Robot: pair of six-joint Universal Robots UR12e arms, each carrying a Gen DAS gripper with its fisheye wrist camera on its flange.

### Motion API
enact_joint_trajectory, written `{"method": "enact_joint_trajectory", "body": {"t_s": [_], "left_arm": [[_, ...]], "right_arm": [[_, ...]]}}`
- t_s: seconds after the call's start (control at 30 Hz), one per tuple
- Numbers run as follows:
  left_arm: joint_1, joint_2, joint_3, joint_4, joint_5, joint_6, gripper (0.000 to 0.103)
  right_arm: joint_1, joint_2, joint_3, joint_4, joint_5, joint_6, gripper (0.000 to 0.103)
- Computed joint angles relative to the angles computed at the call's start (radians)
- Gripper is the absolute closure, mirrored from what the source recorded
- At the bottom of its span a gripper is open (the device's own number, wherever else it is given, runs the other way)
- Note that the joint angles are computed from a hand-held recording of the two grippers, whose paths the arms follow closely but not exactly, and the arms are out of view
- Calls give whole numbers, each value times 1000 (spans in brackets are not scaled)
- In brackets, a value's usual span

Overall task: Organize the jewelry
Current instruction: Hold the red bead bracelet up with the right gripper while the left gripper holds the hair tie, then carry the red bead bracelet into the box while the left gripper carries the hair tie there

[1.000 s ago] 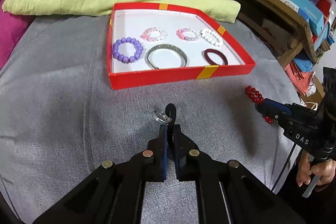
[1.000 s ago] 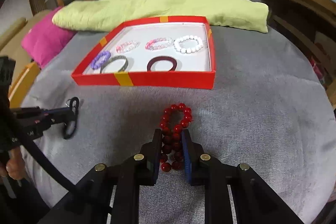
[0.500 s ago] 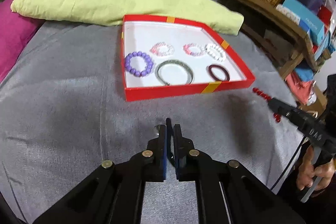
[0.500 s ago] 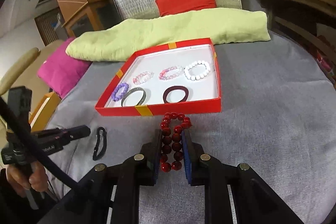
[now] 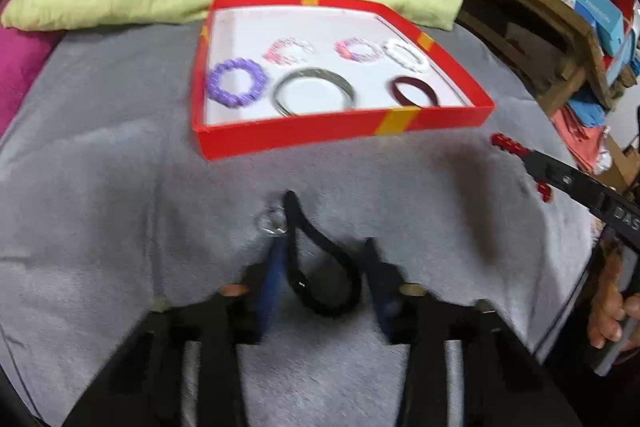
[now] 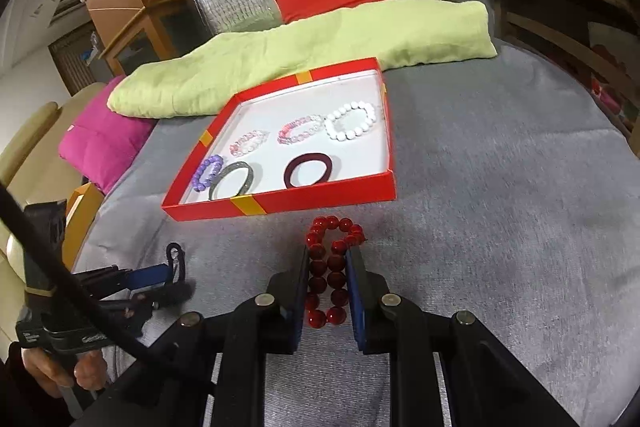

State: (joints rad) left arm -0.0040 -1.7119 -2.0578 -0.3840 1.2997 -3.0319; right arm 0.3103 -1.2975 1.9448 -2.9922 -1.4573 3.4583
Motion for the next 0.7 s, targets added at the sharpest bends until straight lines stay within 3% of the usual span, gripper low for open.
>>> {"method": "enact_joint_trajectory", "body": {"t_s": [0.1, 0.7], "left_arm": [[19, -6, 0, 3, -41, -42, 93], [20, 11, -22, 177, -26, -75, 95]], "right_arm": [[0, -2, 2, -2, 0, -6, 83], [7, 0, 7, -78, 20, -9, 83]]}}
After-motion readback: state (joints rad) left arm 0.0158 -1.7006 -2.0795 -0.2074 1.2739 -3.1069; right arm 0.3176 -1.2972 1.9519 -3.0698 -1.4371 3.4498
